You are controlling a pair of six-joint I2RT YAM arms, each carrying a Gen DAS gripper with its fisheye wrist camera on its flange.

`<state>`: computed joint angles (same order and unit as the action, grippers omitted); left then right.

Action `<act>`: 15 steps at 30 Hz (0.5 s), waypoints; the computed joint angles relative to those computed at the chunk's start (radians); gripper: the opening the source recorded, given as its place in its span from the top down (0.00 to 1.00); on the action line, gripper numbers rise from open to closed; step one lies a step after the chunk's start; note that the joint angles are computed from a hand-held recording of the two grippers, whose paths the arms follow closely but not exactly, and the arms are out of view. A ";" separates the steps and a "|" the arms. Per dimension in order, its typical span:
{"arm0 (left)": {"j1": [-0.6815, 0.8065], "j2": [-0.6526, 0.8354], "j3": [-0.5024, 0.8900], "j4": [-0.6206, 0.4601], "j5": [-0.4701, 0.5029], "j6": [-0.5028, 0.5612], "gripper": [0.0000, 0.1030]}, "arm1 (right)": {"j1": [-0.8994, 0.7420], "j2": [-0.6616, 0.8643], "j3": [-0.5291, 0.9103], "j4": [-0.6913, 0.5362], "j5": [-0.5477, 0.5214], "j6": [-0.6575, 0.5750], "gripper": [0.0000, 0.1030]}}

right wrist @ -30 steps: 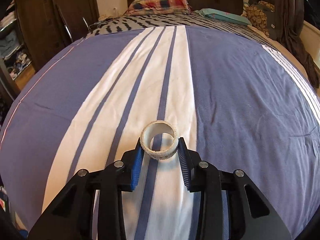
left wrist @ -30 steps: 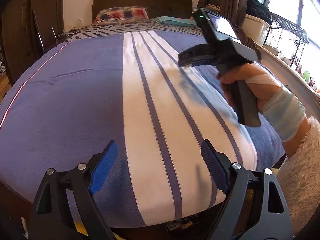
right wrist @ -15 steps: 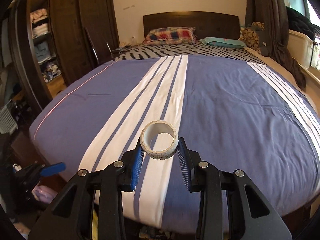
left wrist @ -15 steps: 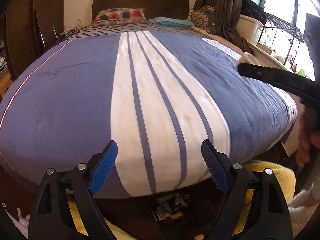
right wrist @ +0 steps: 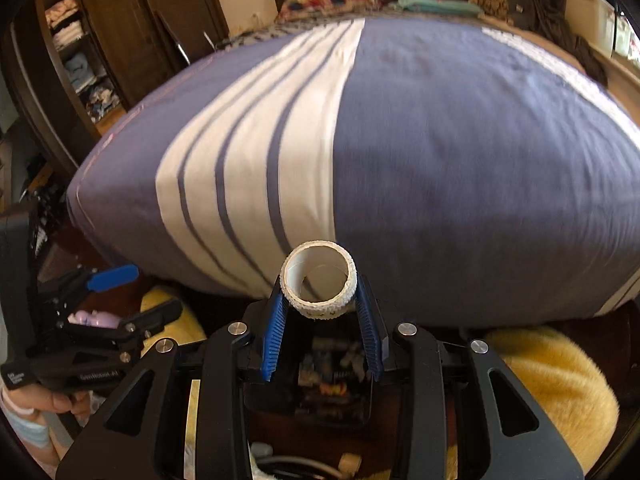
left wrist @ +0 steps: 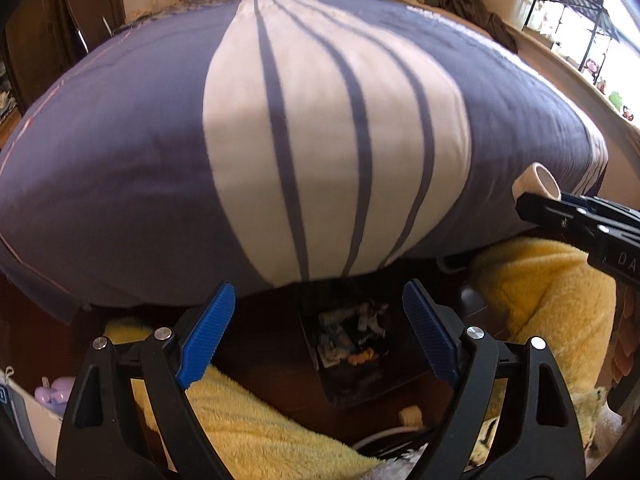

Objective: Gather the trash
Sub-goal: 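Lower the tape roll into the bin and open the right tool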

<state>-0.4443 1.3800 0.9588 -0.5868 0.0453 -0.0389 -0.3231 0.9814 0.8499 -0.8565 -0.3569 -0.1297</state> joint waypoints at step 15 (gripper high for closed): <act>0.009 0.152 -0.090 0.033 0.019 0.015 0.21 | 0.093 0.202 -0.190 0.136 0.007 0.070 0.64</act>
